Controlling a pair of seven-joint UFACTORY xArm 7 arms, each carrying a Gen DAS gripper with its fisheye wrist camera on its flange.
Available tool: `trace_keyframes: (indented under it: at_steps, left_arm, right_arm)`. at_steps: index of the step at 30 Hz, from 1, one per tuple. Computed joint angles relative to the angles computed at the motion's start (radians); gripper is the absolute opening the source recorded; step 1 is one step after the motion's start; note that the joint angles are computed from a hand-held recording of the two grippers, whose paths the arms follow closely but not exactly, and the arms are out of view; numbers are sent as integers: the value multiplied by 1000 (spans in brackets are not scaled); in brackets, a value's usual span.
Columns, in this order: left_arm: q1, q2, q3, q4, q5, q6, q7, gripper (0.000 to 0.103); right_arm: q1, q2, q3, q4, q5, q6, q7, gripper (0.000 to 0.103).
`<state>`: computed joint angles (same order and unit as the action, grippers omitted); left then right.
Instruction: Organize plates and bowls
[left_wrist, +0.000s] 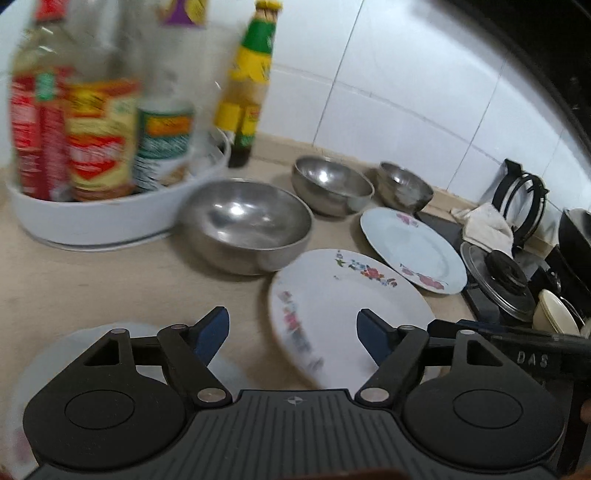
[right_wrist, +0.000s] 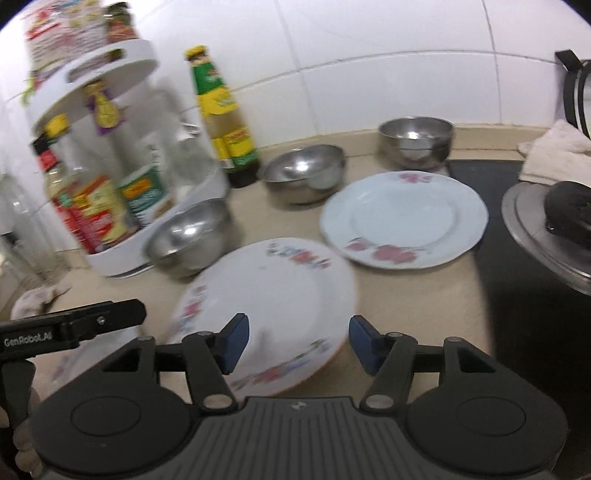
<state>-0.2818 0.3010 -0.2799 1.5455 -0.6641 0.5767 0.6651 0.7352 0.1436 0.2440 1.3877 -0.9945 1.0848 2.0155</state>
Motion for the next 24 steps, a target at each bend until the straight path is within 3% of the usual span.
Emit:
trace_keyframes:
  at_steps: [6,12,13,15,19,24]
  left_arm:
    - [-52,92,7,91,126,13,-114,74]
    - [-94,146,25,161,259,43,-235,79]
    - [-91,149,23,168,263,57,-251,79]
    - [-87,138,19,151,261,60,-282,79]
    - [-76,80,6,84,261,71,-271,79]
    - [-47,2,-18,-18,172,78,-138,79]
  right_arm:
    - [-81,-58,-20,-113,11,-180,-10,58]
    - [-150,-112,-12,-214,22,-354,-29,56]
    - [-159,-118,-10,-223,21,-372,-33,49]
    - [-172,-127,-4,-239,25,-401,-39,46]
    - [-180,-158,17,-264,70,-376,-93,29]
    - [-212,-260,48,-365,171,-428,-111,27]
